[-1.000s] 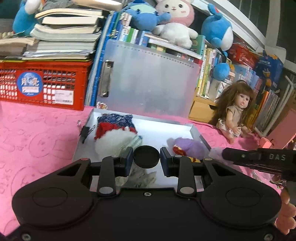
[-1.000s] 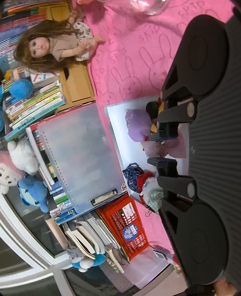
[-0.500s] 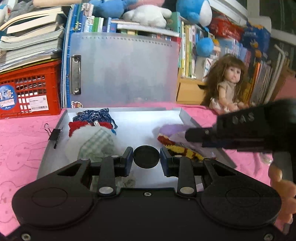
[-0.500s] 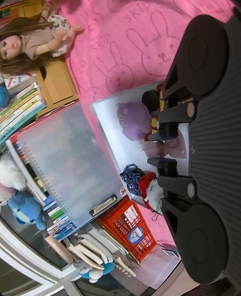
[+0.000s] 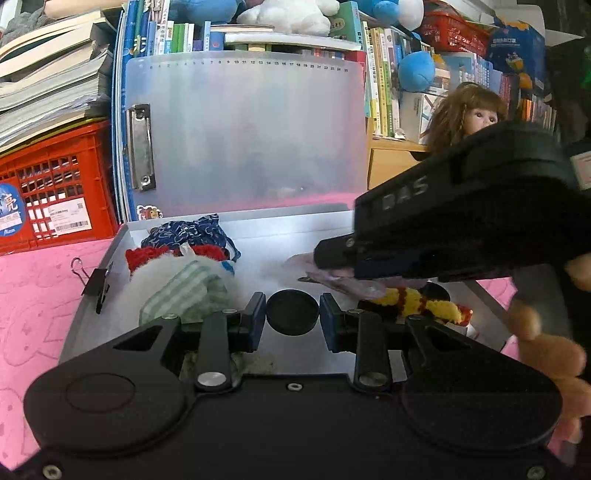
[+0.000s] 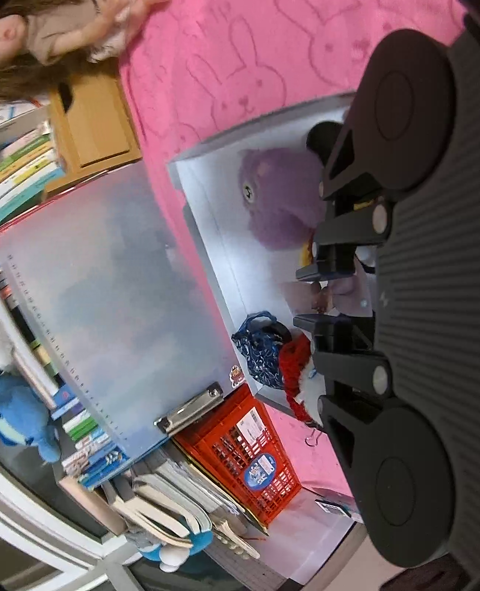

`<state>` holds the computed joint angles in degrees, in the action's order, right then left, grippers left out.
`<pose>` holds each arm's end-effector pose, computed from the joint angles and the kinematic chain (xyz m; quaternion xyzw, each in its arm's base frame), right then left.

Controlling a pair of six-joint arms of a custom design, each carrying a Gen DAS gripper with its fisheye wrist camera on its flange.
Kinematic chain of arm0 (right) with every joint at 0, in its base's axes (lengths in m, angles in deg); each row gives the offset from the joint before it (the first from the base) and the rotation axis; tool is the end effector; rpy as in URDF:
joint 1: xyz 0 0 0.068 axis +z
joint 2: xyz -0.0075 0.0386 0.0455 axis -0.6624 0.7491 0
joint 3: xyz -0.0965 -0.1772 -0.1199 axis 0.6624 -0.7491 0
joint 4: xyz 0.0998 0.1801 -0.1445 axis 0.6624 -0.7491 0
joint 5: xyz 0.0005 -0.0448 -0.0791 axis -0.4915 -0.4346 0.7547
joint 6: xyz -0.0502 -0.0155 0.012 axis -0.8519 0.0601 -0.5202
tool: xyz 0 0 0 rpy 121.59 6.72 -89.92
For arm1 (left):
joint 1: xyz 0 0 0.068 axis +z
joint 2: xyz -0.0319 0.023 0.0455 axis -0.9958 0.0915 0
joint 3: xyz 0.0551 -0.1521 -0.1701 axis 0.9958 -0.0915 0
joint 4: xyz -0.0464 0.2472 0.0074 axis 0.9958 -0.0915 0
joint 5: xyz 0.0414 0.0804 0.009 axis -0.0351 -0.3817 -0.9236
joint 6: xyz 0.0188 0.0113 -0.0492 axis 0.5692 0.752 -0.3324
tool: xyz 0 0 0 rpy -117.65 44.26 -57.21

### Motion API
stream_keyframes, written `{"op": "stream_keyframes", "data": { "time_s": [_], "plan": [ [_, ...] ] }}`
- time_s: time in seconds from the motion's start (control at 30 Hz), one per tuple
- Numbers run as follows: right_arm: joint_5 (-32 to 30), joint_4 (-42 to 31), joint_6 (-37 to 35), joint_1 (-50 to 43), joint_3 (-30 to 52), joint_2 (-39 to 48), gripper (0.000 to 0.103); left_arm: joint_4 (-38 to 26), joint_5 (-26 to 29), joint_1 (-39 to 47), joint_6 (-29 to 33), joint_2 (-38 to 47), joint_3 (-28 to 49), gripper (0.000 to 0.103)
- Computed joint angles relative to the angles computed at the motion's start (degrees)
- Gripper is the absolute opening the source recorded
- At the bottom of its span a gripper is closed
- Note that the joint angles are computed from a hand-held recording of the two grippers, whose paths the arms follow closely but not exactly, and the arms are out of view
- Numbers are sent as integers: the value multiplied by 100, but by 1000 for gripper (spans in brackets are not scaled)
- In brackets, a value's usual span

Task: Organize objects
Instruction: 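Open the left tool to drop the puck into the tray while the right opens to drop the bow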

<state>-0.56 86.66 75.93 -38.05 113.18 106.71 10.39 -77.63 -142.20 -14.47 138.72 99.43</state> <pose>0.2381 0.0362 0.1347 -0.1032 0.8785 0.3306 0.3291 0.1679 -0.2140 0.1139 -0.0397 0.8725 0.0036 0.4870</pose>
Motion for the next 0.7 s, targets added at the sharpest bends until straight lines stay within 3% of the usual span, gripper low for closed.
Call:
{"op": "stream_keyframes", "data": {
  "time_s": [0.2,0.7],
  "plan": [
    [12,310,36,81,43,376,23,158,-55,-16,207,148,12,30],
    [26,271,-9,108,51,429,26,-4,-81,-33,146,218,123,30]
  ]
}}
